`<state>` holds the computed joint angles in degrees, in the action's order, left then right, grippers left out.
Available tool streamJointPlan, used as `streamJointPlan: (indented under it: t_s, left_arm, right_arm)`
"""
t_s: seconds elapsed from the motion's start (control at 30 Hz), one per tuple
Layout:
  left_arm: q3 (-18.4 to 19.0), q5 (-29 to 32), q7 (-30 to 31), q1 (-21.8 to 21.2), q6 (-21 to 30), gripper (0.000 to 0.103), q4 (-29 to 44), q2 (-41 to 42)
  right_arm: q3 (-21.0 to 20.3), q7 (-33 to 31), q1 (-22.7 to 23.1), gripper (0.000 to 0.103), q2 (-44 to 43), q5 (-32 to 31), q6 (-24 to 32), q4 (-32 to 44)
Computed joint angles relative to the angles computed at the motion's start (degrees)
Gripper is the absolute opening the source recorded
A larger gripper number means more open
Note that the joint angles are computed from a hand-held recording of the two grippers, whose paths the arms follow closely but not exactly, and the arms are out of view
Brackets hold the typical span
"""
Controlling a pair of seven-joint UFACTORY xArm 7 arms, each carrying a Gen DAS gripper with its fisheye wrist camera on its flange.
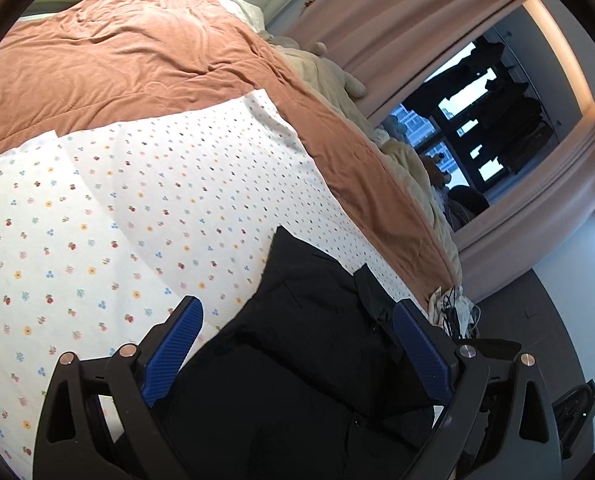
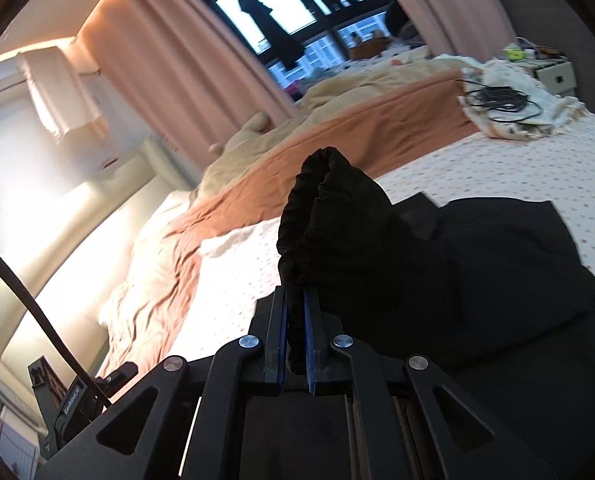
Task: Fold large clothes
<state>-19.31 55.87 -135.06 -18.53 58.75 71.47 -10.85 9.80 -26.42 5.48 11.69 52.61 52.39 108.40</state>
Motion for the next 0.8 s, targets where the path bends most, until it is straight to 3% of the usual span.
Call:
streamJointPlan:
  t_s: [0.2, 0.3, 0.37, 0.4, 0.43, 0.47, 0.57, 0.8]
  left_arm:
    - [0.1, -0.8, 0.3, 0.4, 0.3, 0.098, -0.7, -0.5]
    - [0.2, -1.2, 0.7, 0.5, 0.5, 0.098, -1.0, -0.7]
    - [0.1, -1.7, 1.4, 0.5, 1.4, 0.098, -0.5, -0.3]
    - [0.0, -2.0, 1.9, 0.4, 1.9, 0.098, -0.1, 0.0]
    - [0.0, -2.3, 2.6, 0.3, 2.4, 0.098, 0.3, 0.3]
    - [0.1, -2.5, 3.5, 0.1, 2.8, 0.098, 0.9, 0.9]
    - [0.3, -2.4, 5.3, -0.7, 3.4, 0.098, 2.6, 2.6]
    - [1.0, 1.6, 8.0, -5.1, 6.0, 0.098, 8.6, 8.1]
  right_arm:
    - [2.1, 6.1, 3.3, 0.004, 13.3, -9.2, 2.8, 15.3]
    - [2.9, 11.7, 4.6, 0.008, 19.2, -14.0, 7.5, 22.4]
    - [3.4, 15.7, 4.8, 0.018, 23.0, -16.6, 12.1, 27.7]
    - [4.1, 16.4, 4.2, 0.045, 23.9, -16.5, 13.2, 28.5]
    - [4.7, 17.0, 3.8, 0.087, 24.8, -16.3, 13.8, 29.7]
    - [5.3, 17.0, 2.8, 0.096, 24.5, -15.6, 13.5, 28.8]
    - [5.7, 17.4, 0.4, 0.098, 23.1, -14.1, 13.6, 27.0]
    - [4.1, 13.3, -5.7, 0.098, 10.5, -6.9, 8.1, 7.8]
